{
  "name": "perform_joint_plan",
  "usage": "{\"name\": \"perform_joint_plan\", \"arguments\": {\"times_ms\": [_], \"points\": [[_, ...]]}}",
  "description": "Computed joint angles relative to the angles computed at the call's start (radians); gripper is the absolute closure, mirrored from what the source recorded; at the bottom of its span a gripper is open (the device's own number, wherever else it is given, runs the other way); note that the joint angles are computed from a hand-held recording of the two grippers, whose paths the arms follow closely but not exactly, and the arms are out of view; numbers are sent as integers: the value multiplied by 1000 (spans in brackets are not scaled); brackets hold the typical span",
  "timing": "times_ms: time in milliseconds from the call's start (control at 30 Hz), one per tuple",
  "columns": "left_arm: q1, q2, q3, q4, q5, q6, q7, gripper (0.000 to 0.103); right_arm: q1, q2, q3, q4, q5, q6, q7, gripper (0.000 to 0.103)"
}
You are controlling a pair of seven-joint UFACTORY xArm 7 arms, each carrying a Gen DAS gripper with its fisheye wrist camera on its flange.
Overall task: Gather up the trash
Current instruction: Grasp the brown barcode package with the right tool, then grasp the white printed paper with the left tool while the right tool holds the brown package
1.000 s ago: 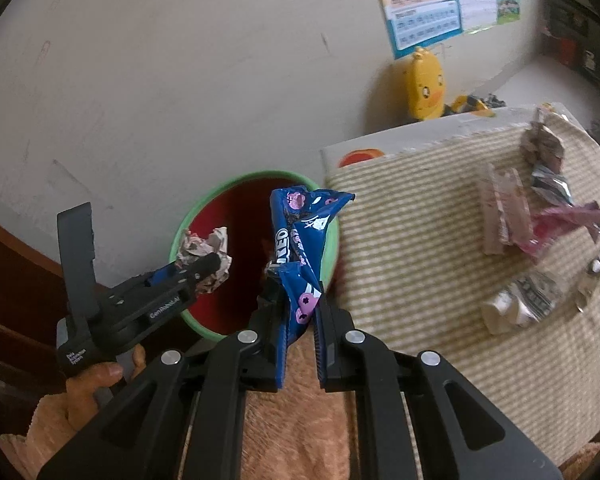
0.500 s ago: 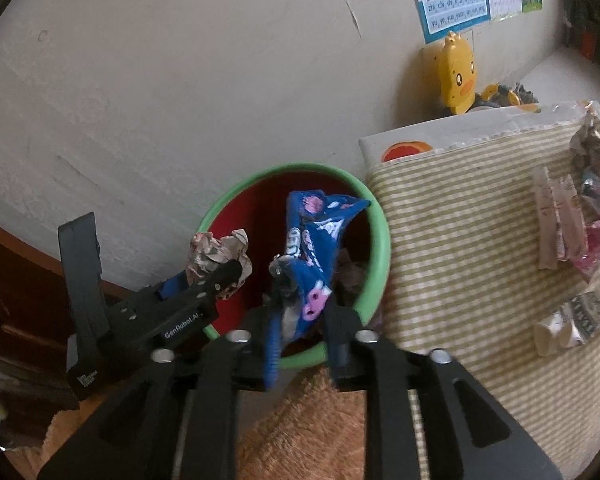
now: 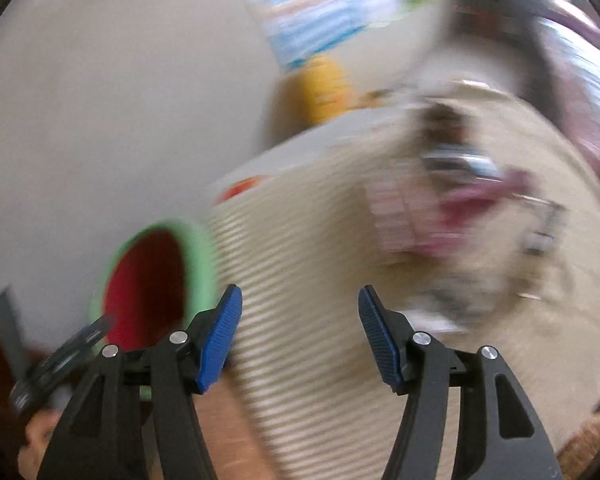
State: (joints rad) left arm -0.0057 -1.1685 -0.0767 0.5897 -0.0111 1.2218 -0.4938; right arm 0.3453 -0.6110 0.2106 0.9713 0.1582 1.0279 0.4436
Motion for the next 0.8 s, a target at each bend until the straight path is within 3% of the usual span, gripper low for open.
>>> {"name": "perform_joint_plan", "arguments": {"times_ms": [67, 100, 233, 433, 533, 567, 667, 800], "points": [[-6, 6, -9, 5, -4, 1, -4, 33, -82, -53, -12, -41, -70, 15, 65, 30], [-10, 11, -14, 7, -7, 0, -6, 33, -128, -75, -14, -63, -112, 23, 100, 29], [-41, 34, -40, 22, -22, 3, -11, 33, -211, -68, -49, -98, -199, 50, 105, 29], [-106, 95, -89, 71, -49, -4, -23, 33, -246, 60, -62, -69, -244, 32, 93, 30], [-146, 142, -119, 111, -63, -21, -25, 33, -227, 94, -97, -68, -206, 35, 46, 64], [-159, 155, -126, 119, -68, -29, -25, 33, -231, 85, -97, -71, -209, 47, 46, 70], [-212, 224, -161, 157, -79, -68, -8, 33, -216, 19, -129, -103, -161, 49, 2, 79], [-273, 327, -202, 207, -92, -126, -5, 33, -198, -135, -157, -153, -99, 107, -69, 79]]}}
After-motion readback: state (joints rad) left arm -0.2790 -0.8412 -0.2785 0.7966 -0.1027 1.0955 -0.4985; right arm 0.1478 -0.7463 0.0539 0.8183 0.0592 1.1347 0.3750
